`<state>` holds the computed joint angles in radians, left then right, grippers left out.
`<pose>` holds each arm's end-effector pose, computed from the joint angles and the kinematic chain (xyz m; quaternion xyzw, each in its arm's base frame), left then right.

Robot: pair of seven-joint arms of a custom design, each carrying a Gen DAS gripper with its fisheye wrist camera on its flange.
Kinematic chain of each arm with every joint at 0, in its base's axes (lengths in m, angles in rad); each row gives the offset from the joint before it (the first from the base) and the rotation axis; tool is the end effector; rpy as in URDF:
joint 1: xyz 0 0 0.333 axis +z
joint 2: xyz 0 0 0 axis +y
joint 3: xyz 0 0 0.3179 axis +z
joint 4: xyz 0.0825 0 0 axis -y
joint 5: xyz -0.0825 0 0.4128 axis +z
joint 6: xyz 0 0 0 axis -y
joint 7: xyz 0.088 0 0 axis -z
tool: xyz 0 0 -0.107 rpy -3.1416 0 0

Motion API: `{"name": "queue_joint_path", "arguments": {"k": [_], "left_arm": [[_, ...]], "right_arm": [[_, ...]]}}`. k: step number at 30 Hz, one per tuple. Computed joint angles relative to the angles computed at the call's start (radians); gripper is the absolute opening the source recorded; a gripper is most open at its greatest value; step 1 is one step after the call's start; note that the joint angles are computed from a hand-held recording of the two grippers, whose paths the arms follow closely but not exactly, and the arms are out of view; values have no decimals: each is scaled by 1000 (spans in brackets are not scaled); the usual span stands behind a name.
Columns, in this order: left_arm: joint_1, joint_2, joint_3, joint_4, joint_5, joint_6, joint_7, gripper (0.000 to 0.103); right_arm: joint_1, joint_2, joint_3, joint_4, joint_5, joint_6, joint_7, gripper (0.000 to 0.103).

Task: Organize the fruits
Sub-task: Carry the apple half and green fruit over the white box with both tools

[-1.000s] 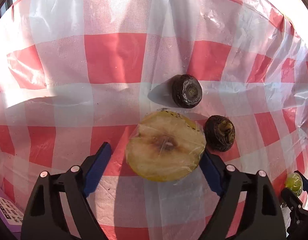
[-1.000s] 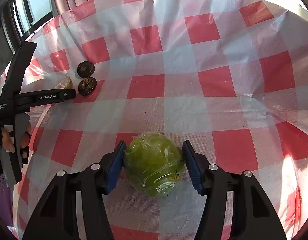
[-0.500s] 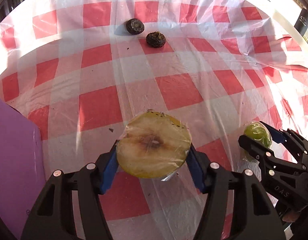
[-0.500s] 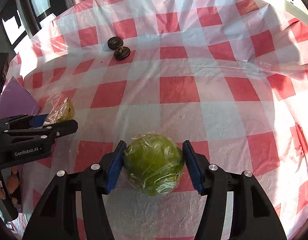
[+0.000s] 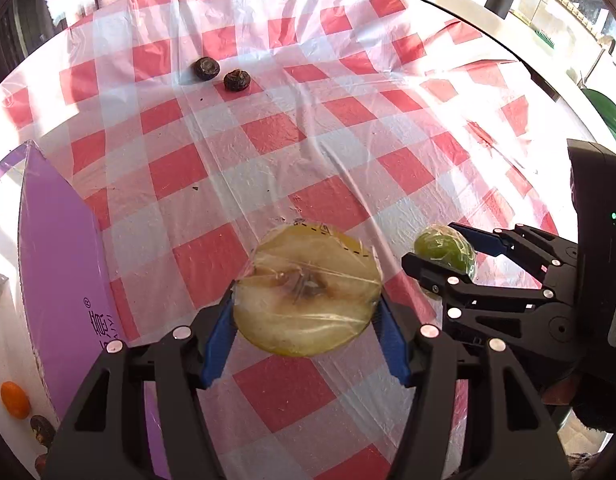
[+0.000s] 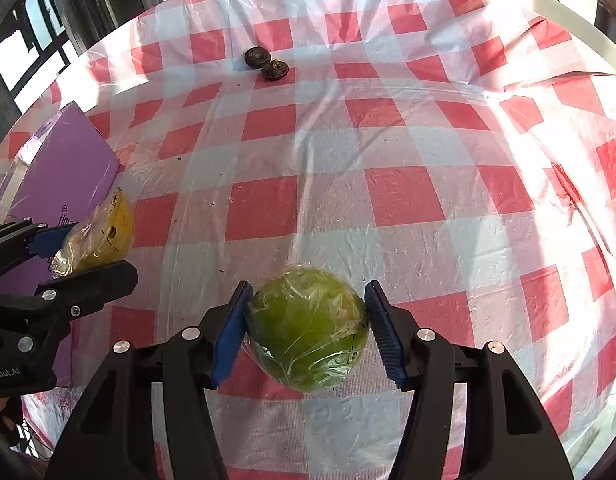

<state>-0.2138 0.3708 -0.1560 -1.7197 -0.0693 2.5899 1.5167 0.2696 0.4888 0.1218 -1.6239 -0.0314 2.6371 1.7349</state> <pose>0.6757 -0.2474 0.4169 -0.5968 0.7613 -0.2363 0.0920 0.6961 0.2734 0.3864 -0.7537 0.6030 -0.1139 0.2353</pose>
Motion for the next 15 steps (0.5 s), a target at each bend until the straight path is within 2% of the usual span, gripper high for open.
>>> {"name": "queue_joint_path", "arguments": {"k": [5, 8, 12, 14, 15], "left_arm": [[28, -68, -39, -51, -62, 68, 126, 62], [37, -113, -46, -92, -98, 110, 179, 62], [44, -164, -40, -145, -128, 144, 208, 62], [48, -185, -32, -169, -136, 156, 203, 62], [53, -197, -30, -183, -148, 163, 203, 62]], "right_arm": [[39, -61, -28, -70, -38, 44, 109, 56], [55, -93, -35, -106, -70, 67, 158, 45], [90, -113, -61, -120, -165, 78, 216, 44], [101, -106, -67, -109, -207, 48, 223, 44], [107, -105, -74, -111, -230, 32, 235, 48]]}}
